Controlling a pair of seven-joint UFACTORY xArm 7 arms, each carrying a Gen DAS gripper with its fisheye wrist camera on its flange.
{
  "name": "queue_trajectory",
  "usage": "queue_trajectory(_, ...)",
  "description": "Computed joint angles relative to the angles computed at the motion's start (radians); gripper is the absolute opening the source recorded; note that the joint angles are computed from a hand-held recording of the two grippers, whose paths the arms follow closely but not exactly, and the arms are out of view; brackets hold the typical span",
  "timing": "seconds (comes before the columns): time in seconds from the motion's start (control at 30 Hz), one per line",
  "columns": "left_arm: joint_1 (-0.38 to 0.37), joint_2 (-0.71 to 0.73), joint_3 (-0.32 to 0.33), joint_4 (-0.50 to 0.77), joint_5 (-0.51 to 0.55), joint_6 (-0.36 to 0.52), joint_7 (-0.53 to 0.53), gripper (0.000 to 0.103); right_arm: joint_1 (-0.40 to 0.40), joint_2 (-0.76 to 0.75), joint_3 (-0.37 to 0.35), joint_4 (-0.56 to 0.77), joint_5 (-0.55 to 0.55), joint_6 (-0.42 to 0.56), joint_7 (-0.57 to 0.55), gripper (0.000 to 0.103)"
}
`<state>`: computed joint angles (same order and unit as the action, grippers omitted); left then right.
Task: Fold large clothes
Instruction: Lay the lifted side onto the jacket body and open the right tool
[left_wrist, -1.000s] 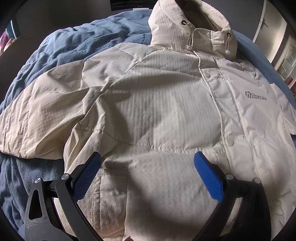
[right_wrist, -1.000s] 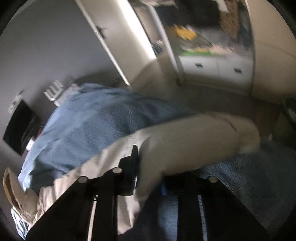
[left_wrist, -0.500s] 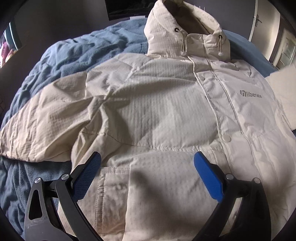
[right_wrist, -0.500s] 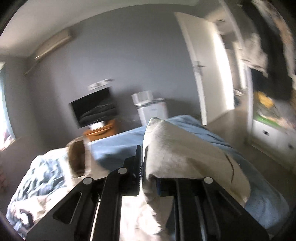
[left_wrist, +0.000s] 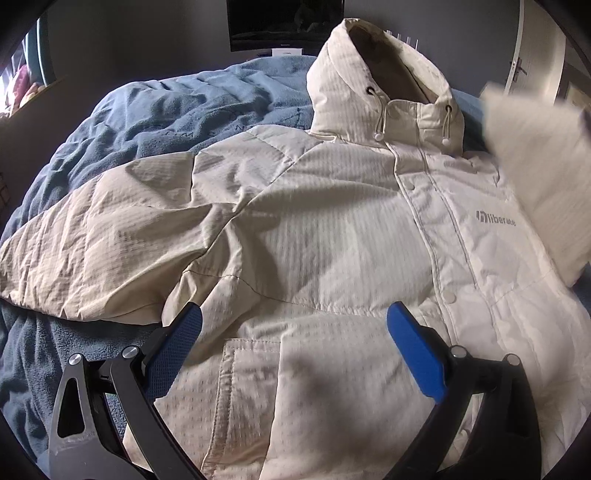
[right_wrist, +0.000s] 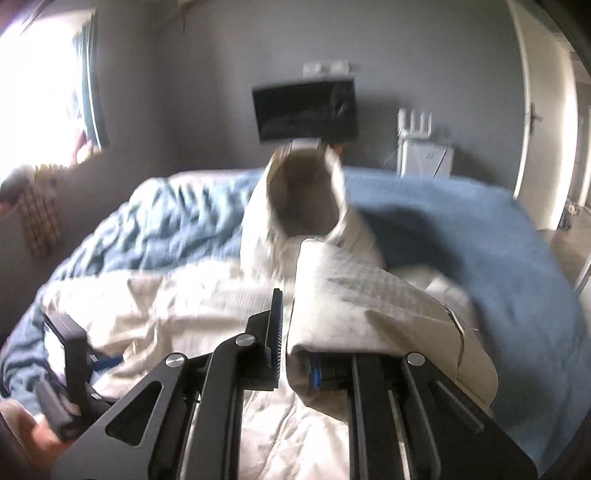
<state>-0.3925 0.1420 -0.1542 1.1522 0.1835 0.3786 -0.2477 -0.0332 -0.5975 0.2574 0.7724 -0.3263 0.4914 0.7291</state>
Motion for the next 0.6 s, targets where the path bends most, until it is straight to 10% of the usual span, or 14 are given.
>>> queue_trajectory(0.37,0.022,0.024,-0.007,0.017,-0.084,0.003,0.047,0.096,0.223,0.122,-0.149,-0.1,0.252,-0.015,-0.155,0.013)
queue_trajectory(0.5,0.024,0.019,-0.008,0.011,-0.106,-0.001,0.061,0.096,0.282,0.073,-0.203,-0.139,0.388,0.0,-0.268,0.057)
queue_trajectory(0.6,0.022,0.022,-0.01,0.018,-0.112,0.016,0.072,0.096,0.273,-0.024,-0.186,-0.171,0.394,0.069,-0.313,0.069)
